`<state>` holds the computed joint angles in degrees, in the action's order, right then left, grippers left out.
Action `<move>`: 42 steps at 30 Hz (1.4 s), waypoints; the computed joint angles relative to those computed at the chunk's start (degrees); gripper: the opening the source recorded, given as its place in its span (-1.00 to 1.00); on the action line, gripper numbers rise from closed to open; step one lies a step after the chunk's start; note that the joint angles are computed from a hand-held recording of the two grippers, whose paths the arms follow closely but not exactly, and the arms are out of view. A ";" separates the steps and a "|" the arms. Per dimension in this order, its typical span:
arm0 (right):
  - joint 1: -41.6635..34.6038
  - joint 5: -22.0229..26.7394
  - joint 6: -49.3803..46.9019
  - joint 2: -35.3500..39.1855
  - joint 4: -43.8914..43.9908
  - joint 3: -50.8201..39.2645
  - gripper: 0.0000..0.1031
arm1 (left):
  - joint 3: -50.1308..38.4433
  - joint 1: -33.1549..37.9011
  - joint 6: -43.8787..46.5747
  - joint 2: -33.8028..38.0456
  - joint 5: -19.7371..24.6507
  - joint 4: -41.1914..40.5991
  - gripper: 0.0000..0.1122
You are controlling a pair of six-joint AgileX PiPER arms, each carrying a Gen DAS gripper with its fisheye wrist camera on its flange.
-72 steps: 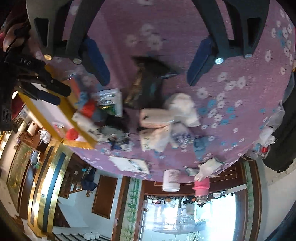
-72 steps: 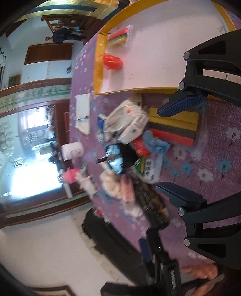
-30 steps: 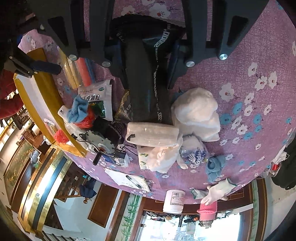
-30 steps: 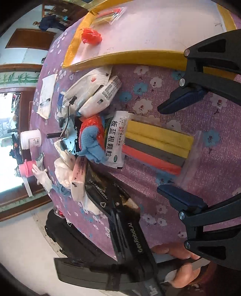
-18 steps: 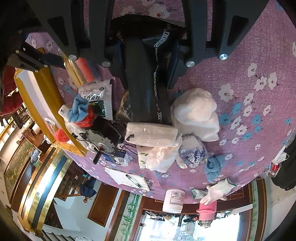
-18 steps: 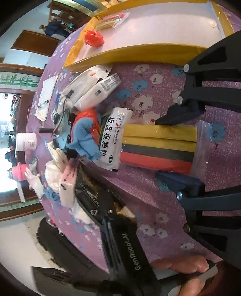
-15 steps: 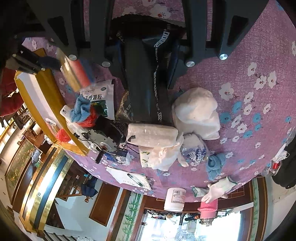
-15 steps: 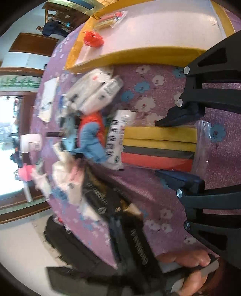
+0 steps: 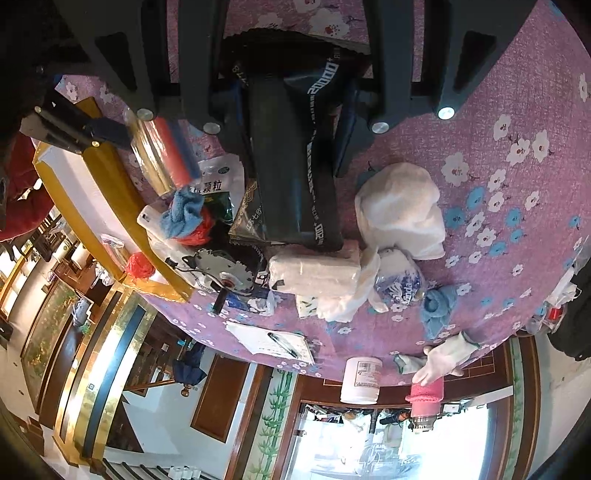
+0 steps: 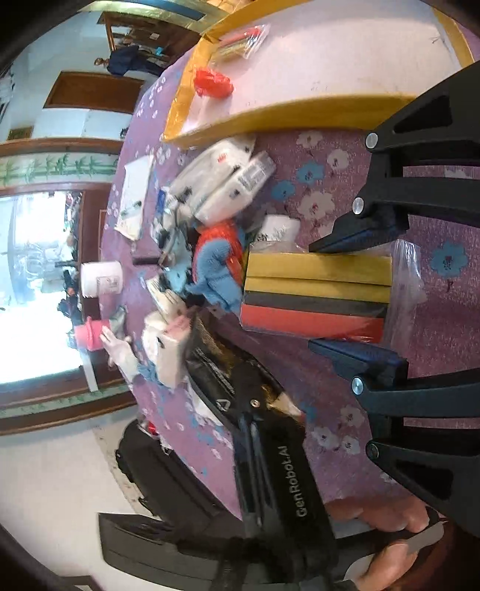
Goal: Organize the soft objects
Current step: 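Grasp the black snack packet with the left tool while the right tool grasps the red-black-yellow foam bag, then carry the black packet and the foam bag with both tools over the tray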
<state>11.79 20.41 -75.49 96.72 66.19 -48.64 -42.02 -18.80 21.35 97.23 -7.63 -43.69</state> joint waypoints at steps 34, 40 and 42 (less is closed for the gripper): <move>-1.01 -2.56 -0.34 -1.21 3.59 1.58 -0.08 | 0.36 0.25 -5.04 -0.24 -1.47 5.74 -0.32; -0.87 -2.01 -1.06 -1.08 3.61 1.46 -0.07 | 0.19 0.56 -6.05 -0.11 -1.18 7.02 -0.32; -1.55 -0.55 0.45 -0.32 2.20 0.70 -0.07 | -0.02 0.24 -3.02 0.06 -1.05 4.23 -0.32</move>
<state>10.24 19.86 -75.05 96.39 68.39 -47.94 -42.04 -18.56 18.33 97.30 -8.68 -39.46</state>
